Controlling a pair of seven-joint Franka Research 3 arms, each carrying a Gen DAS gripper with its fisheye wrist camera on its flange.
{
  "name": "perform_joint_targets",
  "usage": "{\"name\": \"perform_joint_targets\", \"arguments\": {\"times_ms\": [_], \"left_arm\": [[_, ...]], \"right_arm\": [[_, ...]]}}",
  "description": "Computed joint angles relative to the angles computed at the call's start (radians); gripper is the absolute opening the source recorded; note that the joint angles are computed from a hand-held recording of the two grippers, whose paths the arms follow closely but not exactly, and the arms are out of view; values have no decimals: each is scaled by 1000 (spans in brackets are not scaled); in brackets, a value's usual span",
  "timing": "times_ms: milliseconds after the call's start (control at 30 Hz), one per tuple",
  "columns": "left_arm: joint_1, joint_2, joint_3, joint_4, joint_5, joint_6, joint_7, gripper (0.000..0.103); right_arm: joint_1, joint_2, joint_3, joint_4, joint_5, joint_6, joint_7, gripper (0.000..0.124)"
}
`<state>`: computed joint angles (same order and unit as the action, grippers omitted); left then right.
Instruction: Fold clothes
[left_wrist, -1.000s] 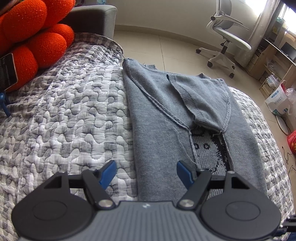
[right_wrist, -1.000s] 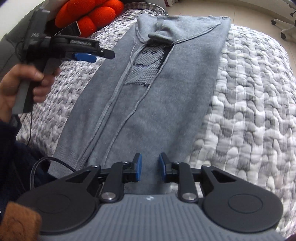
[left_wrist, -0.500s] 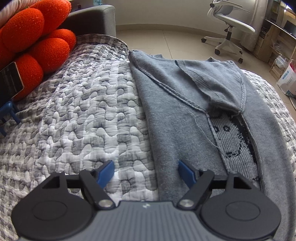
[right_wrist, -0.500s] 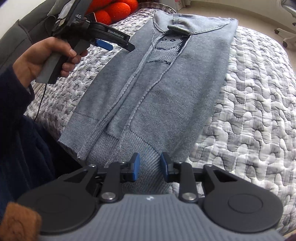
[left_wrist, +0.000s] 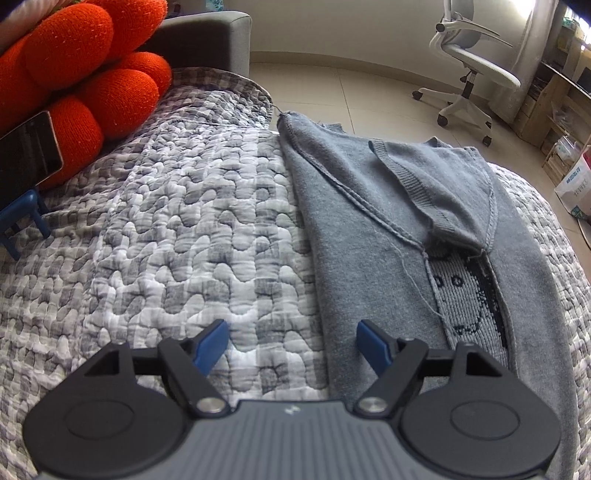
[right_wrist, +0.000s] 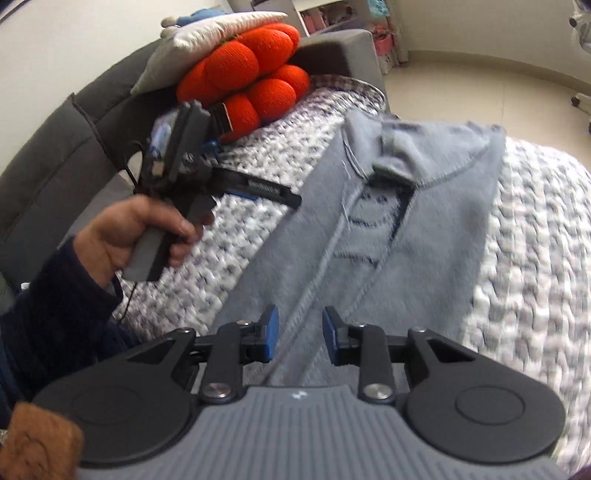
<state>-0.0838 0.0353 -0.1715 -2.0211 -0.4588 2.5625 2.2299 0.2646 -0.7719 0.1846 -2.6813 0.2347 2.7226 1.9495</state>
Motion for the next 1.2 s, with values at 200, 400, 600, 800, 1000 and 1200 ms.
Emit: {"name": "perform_joint_targets", "arguments": {"times_ms": [200,400,600,800,1000,1200], "left_arm": [[24,13,11,42,-65,-42,-23,78],[50,50,17,98,-79,-80,-100,78],[82,94,11,154,-84,-141,-171,78],[104,125,-2,197,-89,-161,-195,78],[113,152,-13,226,-69,-178,-227,78],[114,156,-24,229,-66,-175,-226,78]], "right_arm": [[-36,228,-61,225,-62,1,-157,36],[-132,515,-45,419,-193,72,-189,30],[-155,807,-73,646,-420,78,-15,4],[-107,1015,-136,850,-361,115,-105,4],[2,1154,-287,1002,-413,62,-71,0],[41,1149,-363,942,-410,208,34,3]]}}
